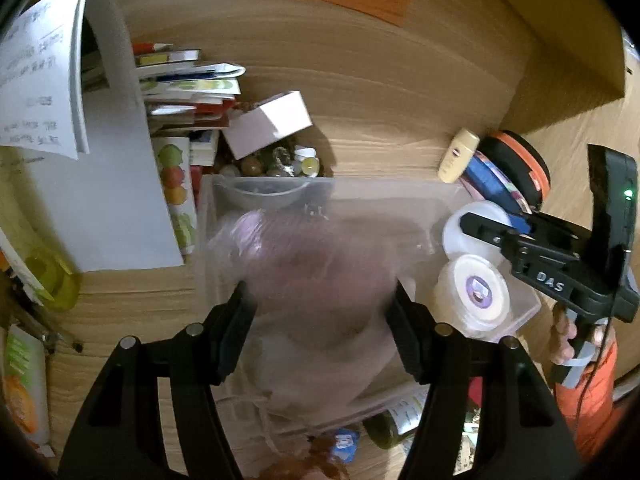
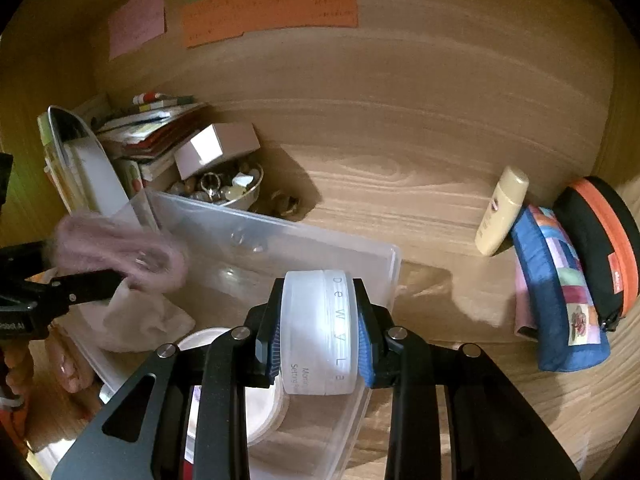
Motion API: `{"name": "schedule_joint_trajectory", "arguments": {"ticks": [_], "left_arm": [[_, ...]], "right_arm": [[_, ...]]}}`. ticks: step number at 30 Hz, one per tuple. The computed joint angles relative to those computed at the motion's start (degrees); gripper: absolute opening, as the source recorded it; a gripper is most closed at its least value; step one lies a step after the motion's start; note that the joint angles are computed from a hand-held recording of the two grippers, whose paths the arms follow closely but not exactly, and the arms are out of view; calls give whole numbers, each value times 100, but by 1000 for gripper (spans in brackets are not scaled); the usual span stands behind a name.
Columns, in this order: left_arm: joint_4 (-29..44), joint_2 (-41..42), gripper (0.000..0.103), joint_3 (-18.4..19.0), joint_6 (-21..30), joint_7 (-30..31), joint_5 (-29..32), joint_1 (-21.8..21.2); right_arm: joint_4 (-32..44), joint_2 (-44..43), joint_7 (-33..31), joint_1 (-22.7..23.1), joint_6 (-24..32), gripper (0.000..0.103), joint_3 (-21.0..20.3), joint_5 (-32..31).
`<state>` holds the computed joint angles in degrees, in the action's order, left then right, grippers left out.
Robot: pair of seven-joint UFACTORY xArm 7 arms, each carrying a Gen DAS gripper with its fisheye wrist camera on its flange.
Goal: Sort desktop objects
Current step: 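Drop the tape roll into the clear box with the right tool while the left tool drops the rope bag, then move the left tool to the pink compact and the right tool to the red velvet pouch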
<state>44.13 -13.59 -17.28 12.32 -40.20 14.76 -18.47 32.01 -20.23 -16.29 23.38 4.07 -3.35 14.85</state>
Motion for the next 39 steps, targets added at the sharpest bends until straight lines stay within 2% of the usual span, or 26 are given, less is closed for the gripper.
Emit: {"name": "schedule_joint_trajectory", "arguments": {"ticks": [4,8,12,13,15,16,17,19,23,26,31,35,37,39], "left_arm": [[47,-36,63,-353,57,-531,642,348],[27,-65,63,-325,72,-661,821,328],[21,-73,64,-315,85,-709,921,313],[27,-70,66,-332,89,-741,965,325],[61,-70,70,-488,121,-1012,1270,494],[90,-46,72,-524,134,-1104,1375,526],[88,-37,72,-496,113,-1121,1399,498],[81,-43,72,-482,97,-1201,1480,487],[44,-114,72,-494,44,-1358,1633,523],[8,-224,72,-602,24,-1600,1826,649],[14,-409,72,-798,358,-1886,2110,752],[-220,-668,74,-647,241,-1874,1874,576],[-349,-822,82,-603,192,-1794,1677,522],[-490,-1097,91,-728,242,-1859,1597,618]], "right_arm": [[-17,12,50,-122,24,27,117,-136],[-31,67,189,-311,38,27,304,-333],[-104,36,220,-301,-101,29,327,-417],[-144,6,247,-321,-180,32,357,-462],[-240,-82,235,-224,-333,45,305,-505],[-273,-107,260,-219,-401,56,309,-545],[-320,-140,305,-264,-498,63,365,-614],[-401,-216,392,-337,-657,65,463,-778],[-467,-350,324,144,-756,71,52,-877],[-478,-496,452,36,-654,71,148,-937],[-721,-1042,558,-5,-504,72,195,-1021],[-1045,-1623,699,-78,-361,81,328,-1043],[-1204,-1832,813,-218,-416,81,498,-1107],[-1363,-2095,937,-328,-349,81,664,-1183]]}}
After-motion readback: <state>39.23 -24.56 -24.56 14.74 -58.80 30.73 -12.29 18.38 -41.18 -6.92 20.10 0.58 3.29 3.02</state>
